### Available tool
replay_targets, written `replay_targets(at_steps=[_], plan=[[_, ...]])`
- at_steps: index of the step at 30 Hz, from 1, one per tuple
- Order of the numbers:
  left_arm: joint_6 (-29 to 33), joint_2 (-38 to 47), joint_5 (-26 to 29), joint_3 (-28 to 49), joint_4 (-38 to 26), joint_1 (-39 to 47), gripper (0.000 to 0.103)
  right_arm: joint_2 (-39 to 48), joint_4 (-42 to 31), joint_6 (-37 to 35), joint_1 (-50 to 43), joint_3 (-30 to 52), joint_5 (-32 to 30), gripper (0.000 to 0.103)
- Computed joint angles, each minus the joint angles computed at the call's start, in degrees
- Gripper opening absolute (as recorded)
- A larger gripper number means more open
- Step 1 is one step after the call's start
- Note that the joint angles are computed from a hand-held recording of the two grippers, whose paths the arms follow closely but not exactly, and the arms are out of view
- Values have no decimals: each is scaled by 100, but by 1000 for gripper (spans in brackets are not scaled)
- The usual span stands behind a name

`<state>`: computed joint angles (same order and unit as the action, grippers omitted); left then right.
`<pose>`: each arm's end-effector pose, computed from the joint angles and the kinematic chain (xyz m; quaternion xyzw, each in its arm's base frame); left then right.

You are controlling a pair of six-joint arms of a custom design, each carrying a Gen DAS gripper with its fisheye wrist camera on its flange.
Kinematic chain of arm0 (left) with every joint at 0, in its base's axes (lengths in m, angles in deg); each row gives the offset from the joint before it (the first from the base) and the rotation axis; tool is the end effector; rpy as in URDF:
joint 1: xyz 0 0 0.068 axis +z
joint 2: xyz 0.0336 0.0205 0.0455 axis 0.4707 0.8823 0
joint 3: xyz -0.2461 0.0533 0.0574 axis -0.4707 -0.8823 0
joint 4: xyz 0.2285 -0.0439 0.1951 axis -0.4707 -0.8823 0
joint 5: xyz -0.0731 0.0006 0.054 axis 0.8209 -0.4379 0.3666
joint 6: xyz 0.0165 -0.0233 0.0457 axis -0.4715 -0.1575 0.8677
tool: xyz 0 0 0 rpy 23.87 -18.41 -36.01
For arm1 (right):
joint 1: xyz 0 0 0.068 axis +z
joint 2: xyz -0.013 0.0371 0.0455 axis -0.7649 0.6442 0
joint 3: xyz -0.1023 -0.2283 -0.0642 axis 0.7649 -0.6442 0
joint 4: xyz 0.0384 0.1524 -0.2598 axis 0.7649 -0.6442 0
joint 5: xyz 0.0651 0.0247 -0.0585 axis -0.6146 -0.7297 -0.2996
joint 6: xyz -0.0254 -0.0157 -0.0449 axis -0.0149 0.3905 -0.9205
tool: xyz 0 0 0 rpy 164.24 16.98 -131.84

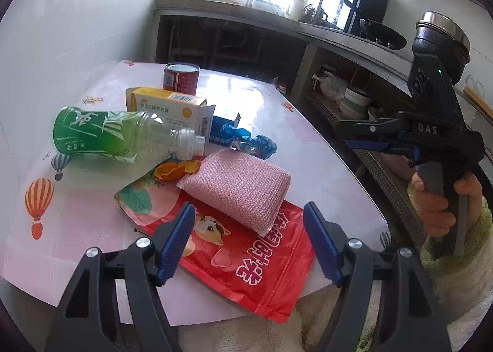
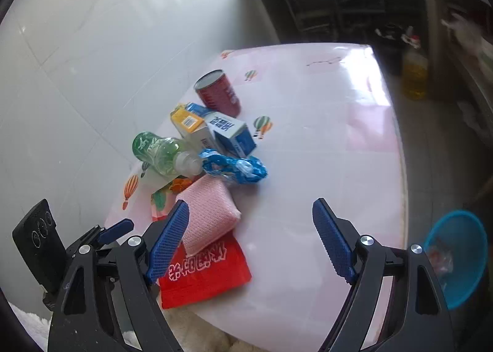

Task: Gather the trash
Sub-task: 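Return both open tools toward the table, then close the right tool on the blue crumpled wrapper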

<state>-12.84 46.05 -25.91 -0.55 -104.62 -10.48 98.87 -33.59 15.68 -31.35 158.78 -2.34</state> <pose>0.2144 -0.1671 0.2304 0.1214 0.8965 -0.1780 0.3872 0.3417 0.1259 0.2751 -0.0661 0.9164 0.2486 0.3065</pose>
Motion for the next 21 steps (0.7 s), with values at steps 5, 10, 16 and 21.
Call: replay_targets(at_steps=[5, 10, 16, 21], plan=[[-55, 65, 235, -147, 221, 204, 71, 1463, -480, -554, 221, 1444, 126, 78], [31, 211, 457, -184, 344, 392, 71, 2447, -947, -1132, 125, 2447, -295, 76], [43, 397, 720, -163, 431, 522, 71, 3360, -1632, -1313, -95, 3361, -728, 60], [-1, 550, 869, -113, 509, 605, 71, 3329, -1584, -1177, -221, 3199, -988, 37]])
